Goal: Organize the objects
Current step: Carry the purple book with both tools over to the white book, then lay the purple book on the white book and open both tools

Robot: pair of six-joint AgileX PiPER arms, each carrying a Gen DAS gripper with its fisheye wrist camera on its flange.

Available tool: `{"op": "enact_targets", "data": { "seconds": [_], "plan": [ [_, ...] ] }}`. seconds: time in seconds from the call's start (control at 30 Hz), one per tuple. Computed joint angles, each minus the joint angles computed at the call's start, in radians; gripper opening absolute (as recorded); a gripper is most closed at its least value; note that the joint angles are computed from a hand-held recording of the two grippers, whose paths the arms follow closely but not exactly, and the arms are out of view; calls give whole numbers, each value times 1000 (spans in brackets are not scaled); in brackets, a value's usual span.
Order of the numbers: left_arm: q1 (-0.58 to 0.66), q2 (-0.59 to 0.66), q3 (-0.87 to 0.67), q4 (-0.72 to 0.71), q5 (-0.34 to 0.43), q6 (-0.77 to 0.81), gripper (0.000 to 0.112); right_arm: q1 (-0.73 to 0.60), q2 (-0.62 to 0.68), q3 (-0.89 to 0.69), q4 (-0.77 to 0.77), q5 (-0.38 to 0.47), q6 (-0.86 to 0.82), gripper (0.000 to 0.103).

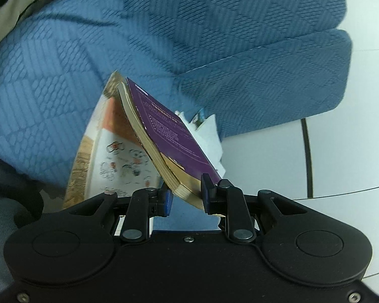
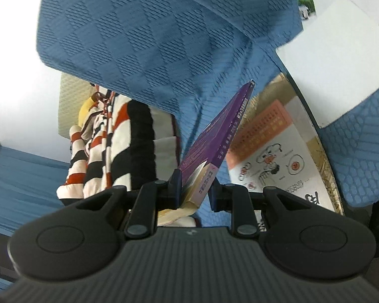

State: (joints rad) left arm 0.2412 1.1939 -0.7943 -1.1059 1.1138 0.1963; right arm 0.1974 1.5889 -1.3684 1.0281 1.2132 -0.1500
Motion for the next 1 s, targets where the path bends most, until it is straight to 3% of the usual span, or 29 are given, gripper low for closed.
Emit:
{"op": "enact_targets", "data": {
  "seconds": [0.53,0.77,0.83,1.0],
  "plan": [
    [-73,33,199,38,-79,108,23,-36,-6,258,-1,-73,-132,28],
    [-166,17,190,118,-126,3,23,-50,-3,310,-44,-103,-119,39],
    [-189,-2,173,174,-125,-50,38,-50,-16,302,-101,-107,-82,40],
    [-225,-83,138,267,-115,-154,40,-77,-51,296,-167,-73,-75,40]
  ]
}}
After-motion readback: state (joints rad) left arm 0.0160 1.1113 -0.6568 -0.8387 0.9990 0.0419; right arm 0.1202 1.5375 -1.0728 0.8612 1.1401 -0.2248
